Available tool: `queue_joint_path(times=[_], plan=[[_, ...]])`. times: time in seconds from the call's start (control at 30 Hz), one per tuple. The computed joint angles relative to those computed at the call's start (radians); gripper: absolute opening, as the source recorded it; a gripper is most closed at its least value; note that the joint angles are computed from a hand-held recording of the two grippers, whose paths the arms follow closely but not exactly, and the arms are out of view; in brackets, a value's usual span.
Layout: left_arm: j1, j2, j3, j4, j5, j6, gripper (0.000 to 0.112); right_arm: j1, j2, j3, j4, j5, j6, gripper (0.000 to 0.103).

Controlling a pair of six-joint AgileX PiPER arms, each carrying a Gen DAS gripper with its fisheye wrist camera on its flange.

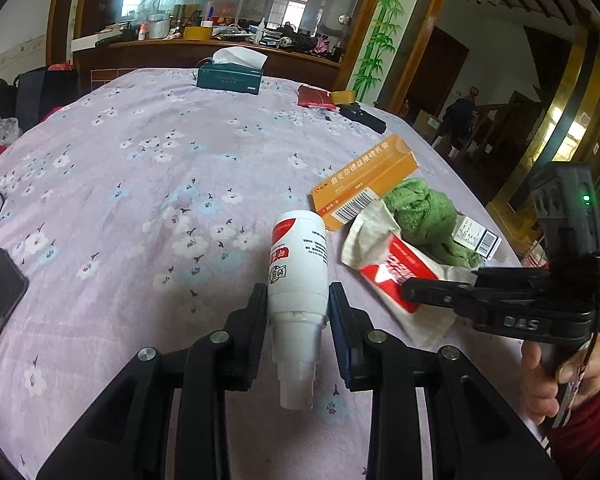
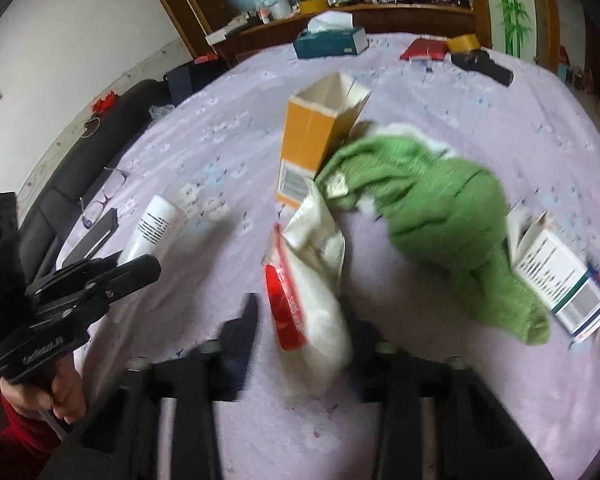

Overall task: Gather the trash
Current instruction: 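Grasp the white spray bottle with the left tool while the right tool grips the white-red bag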

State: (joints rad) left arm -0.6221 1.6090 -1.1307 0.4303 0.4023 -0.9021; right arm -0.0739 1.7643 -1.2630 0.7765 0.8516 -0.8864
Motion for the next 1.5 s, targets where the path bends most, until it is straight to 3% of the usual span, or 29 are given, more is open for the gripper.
queue_joint_path(times=[0.1, 0.27, 0.33, 0.47, 0.87, 1.5], plan=[[-0.045, -0.004, 0.008, 0.132, 0.022, -0.139, 0.029, -0.005, -0.043, 0.062, 0.033, -0.029, -0.006, 0.016], [-0.135, 0.004, 0.01, 0.326, 0.063, -0.357, 0.029, -0.061, -0.235, 0.299, 0.234, -0.124, -0.208, 0.016], [-0.163, 0.015, 0.003, 0.371, 0.074, -0.404, 0.029, -0.076, -0.327, 0.408, 0.328, -0.2, -0.305, 0.016], [-0.21, 0.043, -0.021, 0.413, 0.1, -0.448, 0.029, -0.138, -0.405, 0.514, 0.468, -0.225, -0.43, 0.016], [-0.279, 0.088, -0.052, 0.483, 0.182, -0.527, 0.029, -0.232, -0.412, 0.569, 0.541, -0.189, -0.521, 0.016], [-0.302, 0.107, -0.057, 0.532, 0.223, -0.577, 0.029, -0.205, -0.468, 0.626, 0.628, -0.236, -0.647, 0.016]])
